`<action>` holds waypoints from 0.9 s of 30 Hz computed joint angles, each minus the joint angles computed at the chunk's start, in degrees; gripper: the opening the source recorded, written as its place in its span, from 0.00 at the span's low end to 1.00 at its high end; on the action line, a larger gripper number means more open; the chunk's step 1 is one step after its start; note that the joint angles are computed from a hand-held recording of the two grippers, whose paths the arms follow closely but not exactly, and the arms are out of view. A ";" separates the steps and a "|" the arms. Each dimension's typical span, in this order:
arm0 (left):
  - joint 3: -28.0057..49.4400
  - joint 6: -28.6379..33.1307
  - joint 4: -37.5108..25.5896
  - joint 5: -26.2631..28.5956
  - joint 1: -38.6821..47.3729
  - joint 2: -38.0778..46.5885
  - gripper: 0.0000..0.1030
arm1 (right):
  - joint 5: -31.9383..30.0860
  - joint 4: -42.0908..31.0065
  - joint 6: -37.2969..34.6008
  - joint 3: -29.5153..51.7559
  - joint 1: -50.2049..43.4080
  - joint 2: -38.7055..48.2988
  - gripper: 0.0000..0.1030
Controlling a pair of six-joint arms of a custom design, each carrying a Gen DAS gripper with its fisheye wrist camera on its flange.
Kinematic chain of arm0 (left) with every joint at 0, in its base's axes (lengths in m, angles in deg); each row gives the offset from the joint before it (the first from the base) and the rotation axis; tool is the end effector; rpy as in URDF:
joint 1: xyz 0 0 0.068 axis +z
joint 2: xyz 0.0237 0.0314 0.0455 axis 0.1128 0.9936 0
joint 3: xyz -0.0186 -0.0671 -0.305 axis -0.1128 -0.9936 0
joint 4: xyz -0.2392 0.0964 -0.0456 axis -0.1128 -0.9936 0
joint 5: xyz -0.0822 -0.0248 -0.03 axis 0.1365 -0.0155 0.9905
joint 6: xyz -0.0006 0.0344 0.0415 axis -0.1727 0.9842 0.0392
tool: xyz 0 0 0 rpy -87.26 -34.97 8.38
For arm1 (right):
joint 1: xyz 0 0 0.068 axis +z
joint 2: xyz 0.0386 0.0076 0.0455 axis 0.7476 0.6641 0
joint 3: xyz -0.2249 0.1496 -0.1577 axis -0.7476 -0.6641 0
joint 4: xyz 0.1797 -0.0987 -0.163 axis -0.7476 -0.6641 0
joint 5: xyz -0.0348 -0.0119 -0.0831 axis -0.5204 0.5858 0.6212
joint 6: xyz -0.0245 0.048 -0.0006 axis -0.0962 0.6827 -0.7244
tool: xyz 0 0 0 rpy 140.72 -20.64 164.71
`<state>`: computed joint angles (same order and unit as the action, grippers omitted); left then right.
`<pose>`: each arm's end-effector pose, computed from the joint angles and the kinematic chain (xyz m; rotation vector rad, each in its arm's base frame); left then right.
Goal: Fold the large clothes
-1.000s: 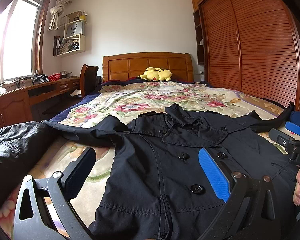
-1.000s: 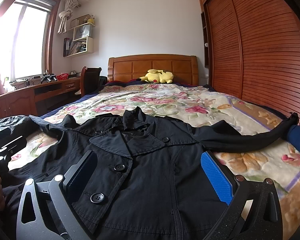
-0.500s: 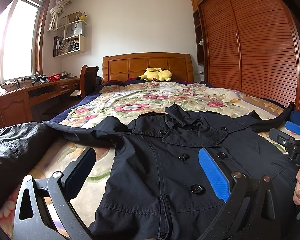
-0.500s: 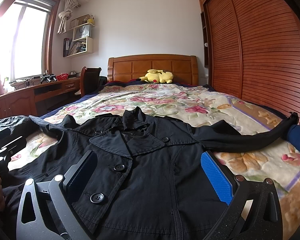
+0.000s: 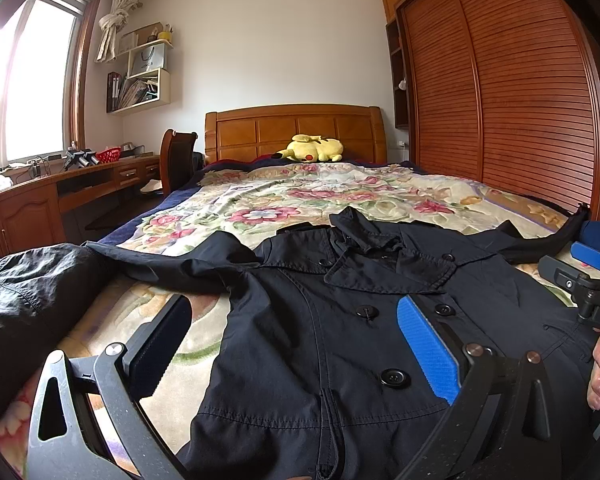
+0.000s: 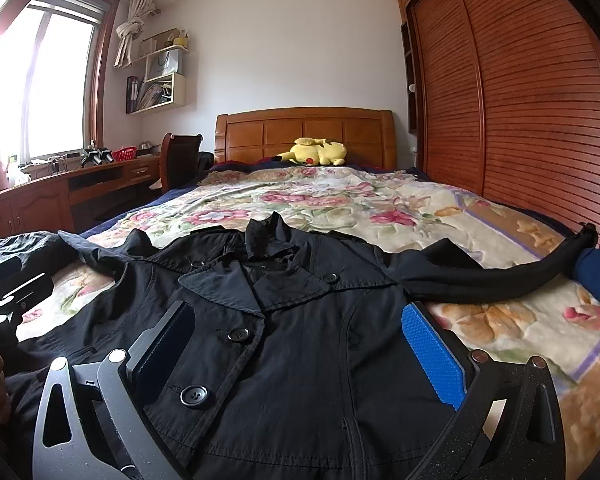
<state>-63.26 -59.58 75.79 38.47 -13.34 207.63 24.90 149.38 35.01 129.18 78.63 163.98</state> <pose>0.2965 -0.0852 0.0892 -0.2629 1.8848 0.2243 0.3458 0.1998 0.0669 -0.4240 1.7762 0.3528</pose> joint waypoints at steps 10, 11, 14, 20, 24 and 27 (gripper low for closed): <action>0.02 -0.01 0.07 -0.14 -0.08 0.23 1.00 | 0.09 0.77 -0.17 -0.46 0.10 0.06 1.00; 0.03 0.03 -0.19 0.04 0.05 0.03 1.00 | 0.01 0.69 -0.19 -0.47 0.09 0.05 1.00; 0.19 -0.33 -1.36 0.77 0.33 -0.36 1.00 | -0.31 -0.44 -0.14 -0.41 -0.06 -0.43 1.00; 2.38 -1.98 -12.78 3.97 2.60 -5.10 1.00 | -2.63 -2.24 0.70 -1.16 -0.17 -2.66 1.00; 1.98 -1.73 -16.73 5.06 4.06 -8.51 1.00 | -3.92 -2.43 0.70 -2.25 0.37 -4.36 1.00; 1.07 -1.29 -17.57 5.93 5.36 -10.45 1.00 | -3.73 -3.67 -0.04 -2.01 0.84 -5.21 1.00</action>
